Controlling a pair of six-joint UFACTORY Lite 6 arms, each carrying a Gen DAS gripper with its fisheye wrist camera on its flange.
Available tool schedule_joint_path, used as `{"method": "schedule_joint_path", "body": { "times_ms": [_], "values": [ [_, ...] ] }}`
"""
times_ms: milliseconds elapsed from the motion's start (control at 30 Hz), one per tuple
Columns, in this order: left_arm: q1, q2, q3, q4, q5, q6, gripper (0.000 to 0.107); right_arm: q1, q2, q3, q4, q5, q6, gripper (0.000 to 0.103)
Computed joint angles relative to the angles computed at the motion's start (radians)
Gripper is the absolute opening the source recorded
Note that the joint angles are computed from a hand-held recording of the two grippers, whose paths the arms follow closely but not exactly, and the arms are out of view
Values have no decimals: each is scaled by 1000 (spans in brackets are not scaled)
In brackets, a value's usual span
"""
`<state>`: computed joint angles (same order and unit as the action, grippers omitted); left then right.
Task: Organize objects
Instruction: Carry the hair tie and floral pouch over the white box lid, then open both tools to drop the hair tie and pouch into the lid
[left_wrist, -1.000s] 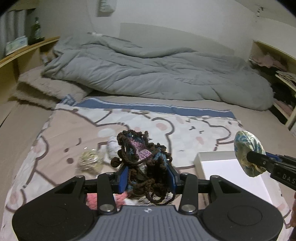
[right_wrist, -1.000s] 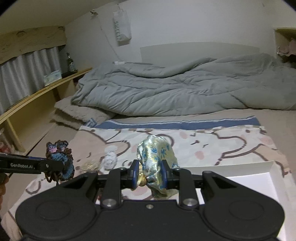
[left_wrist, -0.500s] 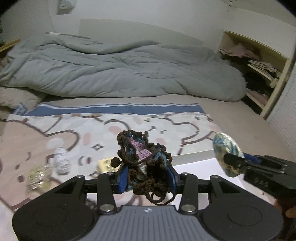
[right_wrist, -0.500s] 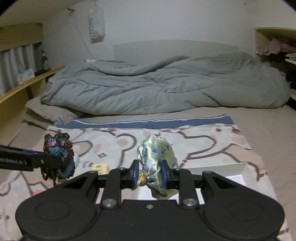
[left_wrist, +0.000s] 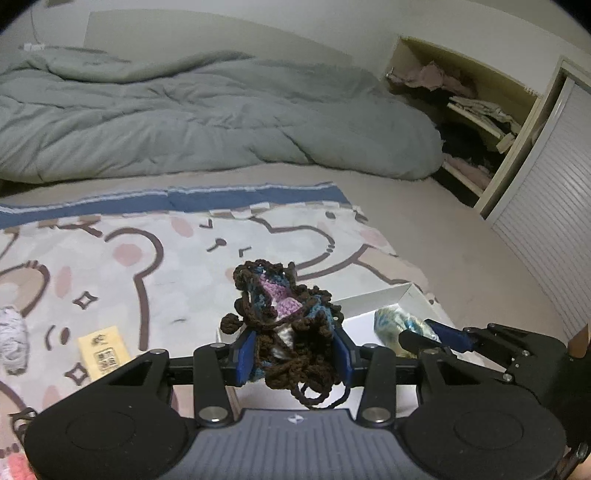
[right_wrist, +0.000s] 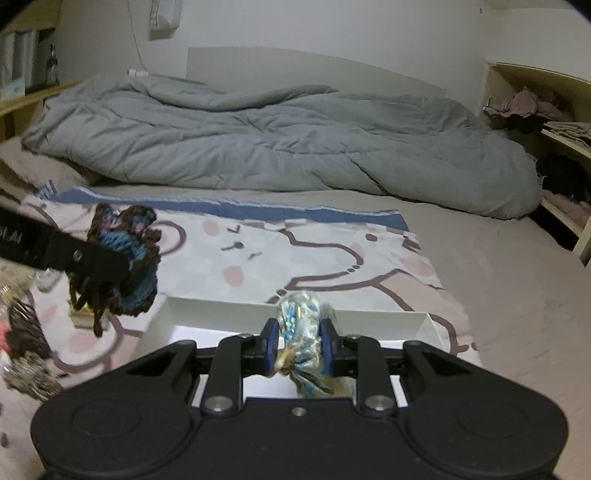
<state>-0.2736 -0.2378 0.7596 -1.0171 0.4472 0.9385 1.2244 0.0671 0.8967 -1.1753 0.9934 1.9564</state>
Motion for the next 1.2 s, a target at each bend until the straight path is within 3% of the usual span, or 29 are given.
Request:
{"method": "schedule_joint_path", "body": {
  "times_ms": [133, 400, 467, 567, 800, 933, 1033, 1200],
  "values": [
    [-22, 95, 12, -121, -14, 135, 45, -41, 42, -9, -14, -39, -6, 16],
    [-82, 219, 11, -237, -73, 380, 45, -93, 87, -14, -80, -111, 54, 16],
    [-83, 251, 17, -263, -76, 425, 49, -110, 68, -39, -123, -166, 133, 24],
    [-81, 278, 27, -245, -83, 428, 54, -117, 63, -42, -134, -169, 230, 55],
    [-72, 256, 17, -178, -112, 366, 57, -147, 21, -83, -104, -223, 305, 52],
    [-65, 243, 12, -126, -119, 307, 57, -183, 17, -73, 36, -320, 111, 52],
    [-59, 230, 5, -101, -123, 284, 57, -221, 32, -49, 236, -429, -189, 53],
    [-46, 227, 5, -84, -120, 262, 57, -200, 150, 27, 460, -443, -533, 57]
  ]
}}
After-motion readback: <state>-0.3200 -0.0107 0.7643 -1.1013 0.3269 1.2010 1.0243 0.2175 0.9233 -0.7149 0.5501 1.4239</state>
